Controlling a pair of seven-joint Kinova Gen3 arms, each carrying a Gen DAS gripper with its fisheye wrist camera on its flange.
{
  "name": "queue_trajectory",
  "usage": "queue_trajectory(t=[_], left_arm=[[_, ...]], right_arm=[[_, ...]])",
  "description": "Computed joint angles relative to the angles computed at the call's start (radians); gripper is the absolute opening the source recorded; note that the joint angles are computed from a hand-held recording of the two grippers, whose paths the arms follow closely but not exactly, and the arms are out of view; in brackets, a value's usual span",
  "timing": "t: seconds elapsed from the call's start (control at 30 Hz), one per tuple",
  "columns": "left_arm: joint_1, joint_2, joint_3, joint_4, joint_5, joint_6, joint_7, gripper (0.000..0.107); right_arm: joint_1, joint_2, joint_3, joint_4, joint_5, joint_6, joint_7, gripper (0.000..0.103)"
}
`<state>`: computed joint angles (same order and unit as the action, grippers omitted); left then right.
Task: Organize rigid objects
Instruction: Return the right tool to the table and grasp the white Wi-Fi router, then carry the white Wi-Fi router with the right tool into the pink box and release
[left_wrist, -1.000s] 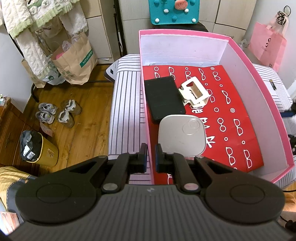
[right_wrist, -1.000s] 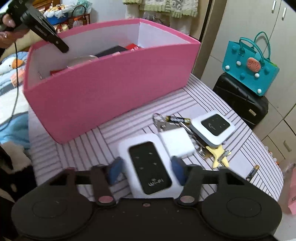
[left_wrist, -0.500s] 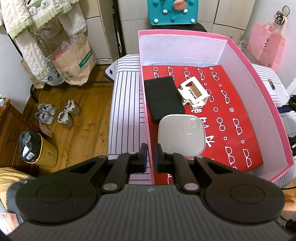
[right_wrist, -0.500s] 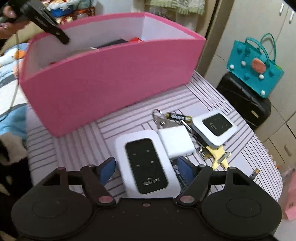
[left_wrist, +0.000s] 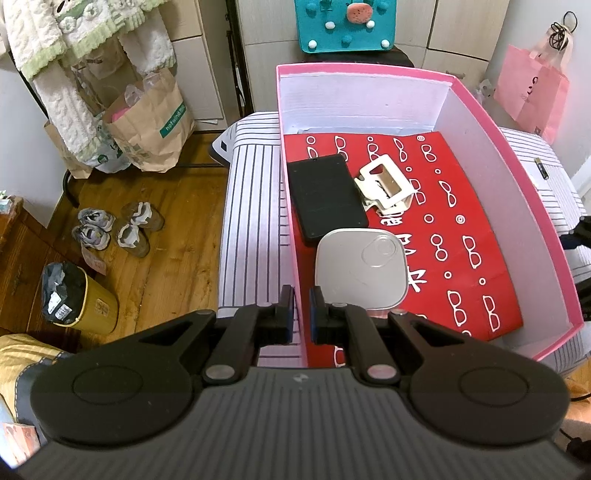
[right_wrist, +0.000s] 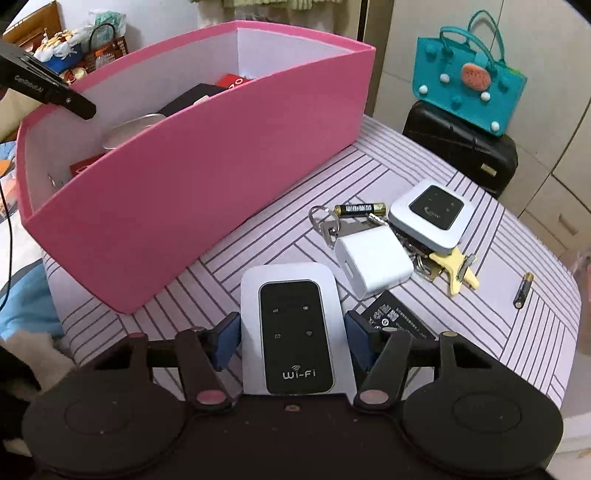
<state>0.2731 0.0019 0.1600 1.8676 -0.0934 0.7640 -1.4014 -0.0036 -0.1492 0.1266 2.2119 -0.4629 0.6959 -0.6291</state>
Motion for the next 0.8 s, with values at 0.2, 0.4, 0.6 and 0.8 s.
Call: queue_trajectory(t=[0.2,0.4,0.6,0.8], left_arm=[[0.010,0.005,0.007,-0.004,-0.031,0.009,0.030,0.004],[0.009,0.022,0.001,-0.062,0.000,0.103,-0.034,0.005],[0.017,0.016,0.002,-0.055,-0.011,0.096,-0.023,0.005],[0.009,0.006,-0.001,-0.041,0.007,0.082,-0.037,0.005]], right_arm=[[-0.014,-0.017,-0.005,0.024,0.035,-0.059,-0.008,0.064],[-0.012,-0.047,0.073,-0.017,-0.047,0.028,0.045,0.064],[-0.019,-0.092,0.139,-0.089,-0.178,0.122,0.164,0.064],[-0.058,-0.050,0.168,-0.235,-0.342,0.291,0.272,0.064]])
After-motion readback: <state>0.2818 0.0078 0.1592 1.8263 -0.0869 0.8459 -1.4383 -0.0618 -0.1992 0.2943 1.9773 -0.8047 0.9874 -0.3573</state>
